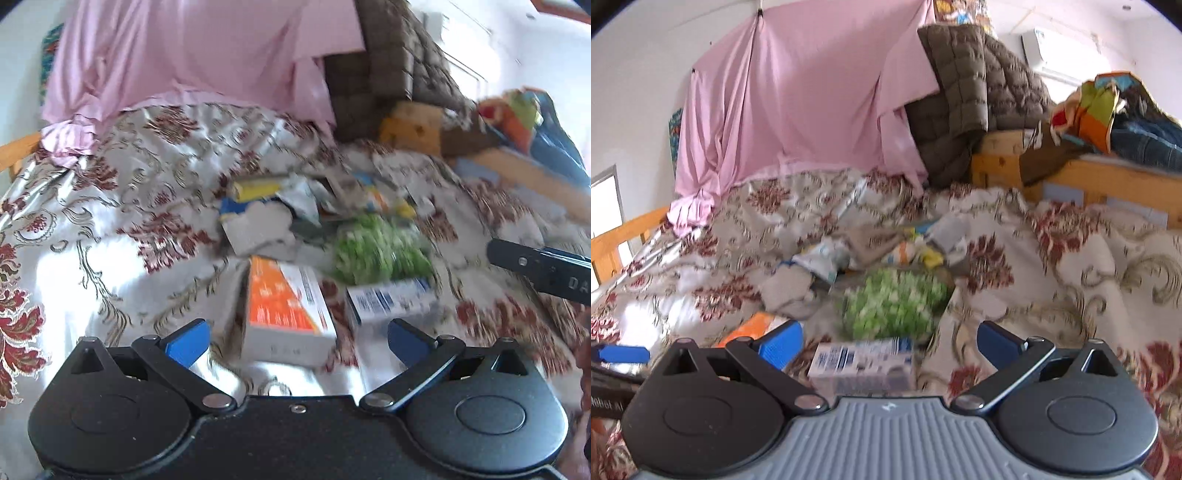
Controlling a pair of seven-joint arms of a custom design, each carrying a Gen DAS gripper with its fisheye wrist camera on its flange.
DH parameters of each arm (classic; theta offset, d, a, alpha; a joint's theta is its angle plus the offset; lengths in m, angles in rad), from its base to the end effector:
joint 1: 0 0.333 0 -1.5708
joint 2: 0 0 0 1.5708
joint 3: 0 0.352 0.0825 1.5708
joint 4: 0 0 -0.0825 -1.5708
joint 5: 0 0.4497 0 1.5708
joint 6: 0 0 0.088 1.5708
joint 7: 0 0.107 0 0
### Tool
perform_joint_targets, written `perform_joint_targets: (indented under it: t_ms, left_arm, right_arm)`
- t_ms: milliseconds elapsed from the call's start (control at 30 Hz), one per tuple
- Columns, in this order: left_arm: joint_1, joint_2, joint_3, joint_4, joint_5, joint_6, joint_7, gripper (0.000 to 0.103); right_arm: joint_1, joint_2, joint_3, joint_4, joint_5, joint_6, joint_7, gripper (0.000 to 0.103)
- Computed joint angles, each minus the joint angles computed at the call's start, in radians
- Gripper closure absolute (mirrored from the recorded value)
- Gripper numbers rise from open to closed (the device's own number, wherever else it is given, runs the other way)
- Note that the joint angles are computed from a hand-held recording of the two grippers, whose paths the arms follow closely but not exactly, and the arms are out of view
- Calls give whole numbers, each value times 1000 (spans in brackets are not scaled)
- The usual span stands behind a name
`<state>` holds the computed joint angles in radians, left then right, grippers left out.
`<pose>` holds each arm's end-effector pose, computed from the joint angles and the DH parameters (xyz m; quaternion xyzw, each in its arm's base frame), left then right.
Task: Organize soft objects
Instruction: 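Move both open tools back toward the remaining pile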
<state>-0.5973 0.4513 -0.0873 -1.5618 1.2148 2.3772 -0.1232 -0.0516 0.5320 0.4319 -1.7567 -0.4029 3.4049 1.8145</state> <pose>0.6269 -0.4851 0.4341 -0.6950 0.5405 -0.3175 0.3521 0.7199 0.2704 0.4252 -0.6943 0.4598 -0.2426 0.4977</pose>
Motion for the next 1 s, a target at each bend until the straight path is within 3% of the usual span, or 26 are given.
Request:
perform_joint_targets:
  t_ms: [267,433,700,1000]
  left_arm:
    - [20,-51,-20,-69,-47,-27,-33,1]
    - [28,-58,-33,-75,-102,-78,-16,1]
    - [32,-69,-38,-87,-88,-85,-51,1]
    - [34,-67,-39,-84,-93,-94,-60,1]
  right_arm:
    - [-88,-5,122,-47,-26,-59,-56,0]
    - [-160,24,210,-58,-59,-24,-85,0]
    - [-208,53,264,-49,-137,-17,-61,0]
    - [-222,66,288,-39,-132,-45,-71,0]
